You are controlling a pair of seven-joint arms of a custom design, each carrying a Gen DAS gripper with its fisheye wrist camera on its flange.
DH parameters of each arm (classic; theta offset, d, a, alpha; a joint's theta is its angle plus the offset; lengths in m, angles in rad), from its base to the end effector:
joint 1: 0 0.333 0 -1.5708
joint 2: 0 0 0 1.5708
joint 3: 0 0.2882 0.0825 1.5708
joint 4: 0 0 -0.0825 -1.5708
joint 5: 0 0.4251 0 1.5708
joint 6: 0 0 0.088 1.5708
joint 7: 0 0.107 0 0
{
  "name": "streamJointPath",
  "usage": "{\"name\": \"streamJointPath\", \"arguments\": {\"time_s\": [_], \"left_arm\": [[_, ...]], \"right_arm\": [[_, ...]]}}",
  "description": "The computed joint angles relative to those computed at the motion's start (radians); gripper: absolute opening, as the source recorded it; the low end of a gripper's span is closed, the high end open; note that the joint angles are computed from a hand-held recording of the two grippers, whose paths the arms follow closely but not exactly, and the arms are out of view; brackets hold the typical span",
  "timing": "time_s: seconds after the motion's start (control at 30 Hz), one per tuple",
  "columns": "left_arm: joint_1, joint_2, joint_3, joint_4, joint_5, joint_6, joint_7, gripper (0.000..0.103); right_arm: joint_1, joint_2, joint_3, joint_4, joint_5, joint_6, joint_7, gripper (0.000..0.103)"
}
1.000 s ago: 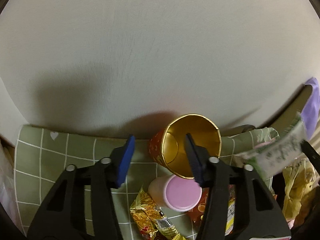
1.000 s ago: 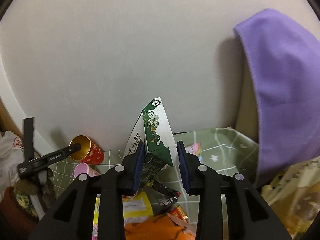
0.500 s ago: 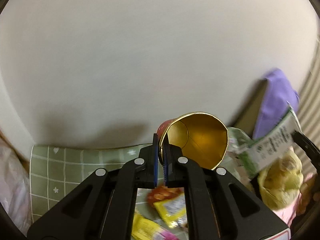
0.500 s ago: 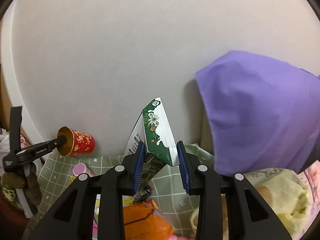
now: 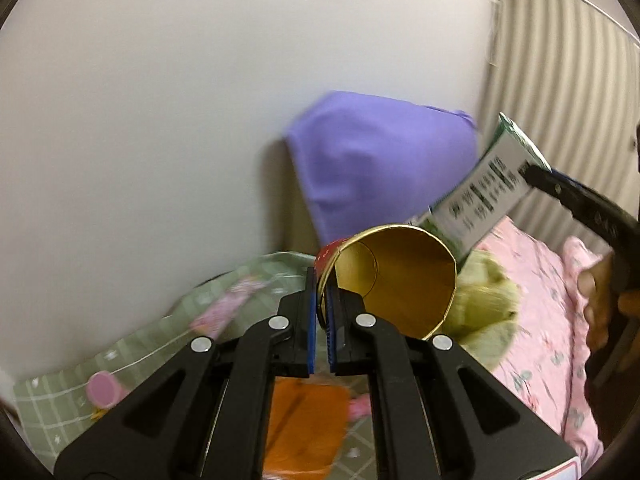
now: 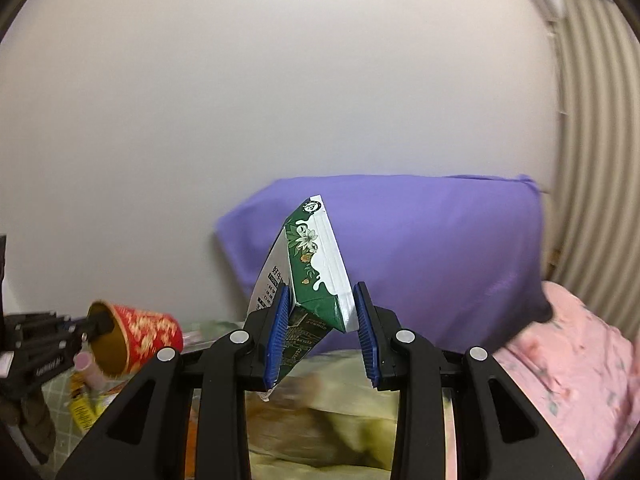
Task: Collect trash
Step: 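Carry the carton and red cup over the yellow bag and release both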
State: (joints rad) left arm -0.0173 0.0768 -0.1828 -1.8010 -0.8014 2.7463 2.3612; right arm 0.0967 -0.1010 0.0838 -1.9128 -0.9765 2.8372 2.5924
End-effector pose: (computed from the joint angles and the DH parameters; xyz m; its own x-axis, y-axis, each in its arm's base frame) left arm 0.6621 -0.1015 0.5511 -0.4313 -0.8908 0.1426 -0.5339 0.1246 -0.8363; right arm 0.5992 0.1551 0.6037 -0.0766 -0.9960 0.0468 -0.3915 -0.0131 -0.9201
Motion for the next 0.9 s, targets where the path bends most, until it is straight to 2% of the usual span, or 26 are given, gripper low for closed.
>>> {"name": "streamJointPath", "arguments": {"time_s": [0.1,0.27,0.3,0.33,0.4,0.47,0.6,0.7,0.9], "left_arm": [[-0.012,0.051,-0.028,0.061,0.012,-0.028,0.013,0.004],[-0.012,0.108,-0.073,0.137,-0.014,-0.097,0.049,0.004],[0.002,0.117,-0.08,0.154,-0.047,-0.139,0.071,0.004],[0.014,0.143,-0.089,0.197,-0.085,-0.214,0.078,0.004],[0.044,0.234,-0.114,0.327,-0.105,-0.398,0.047,0.004],[0.023,0.306,-0.109,0.41,-0.067,-0.461,0.016,0.004],[-0.071,0.459,-0.088,0.554,0.223,-0.454,-0.13,0.004],[-0.125,0.505,-0.048,0.568,0.382,-0.395,-0.2,0.004],[-0.139,0.626,-0.047,0.709,0.542,-0.413,-0.332,0.004]], "right_arm": [[-0.037,-0.081,0.0,-0.07,-0.048,-0.032,0.08,0.032],[-0.114,-0.187,0.038,-0.173,-0.079,-0.055,0.156,0.032],[-0.129,-0.199,0.046,-0.186,-0.083,-0.055,0.164,0.032],[-0.145,-0.217,0.05,-0.206,-0.09,-0.049,0.172,0.032],[-0.169,-0.239,0.065,-0.224,-0.093,-0.044,0.175,0.032],[-0.186,-0.245,0.08,-0.233,-0.094,-0.035,0.17,0.032],[-0.201,-0.221,0.084,-0.247,-0.071,-0.016,0.122,0.032],[-0.177,-0.17,0.071,-0.243,-0.003,-0.007,0.038,0.032],[-0.105,0.005,-0.008,-0.197,0.22,0.031,-0.19,0.031]]}}
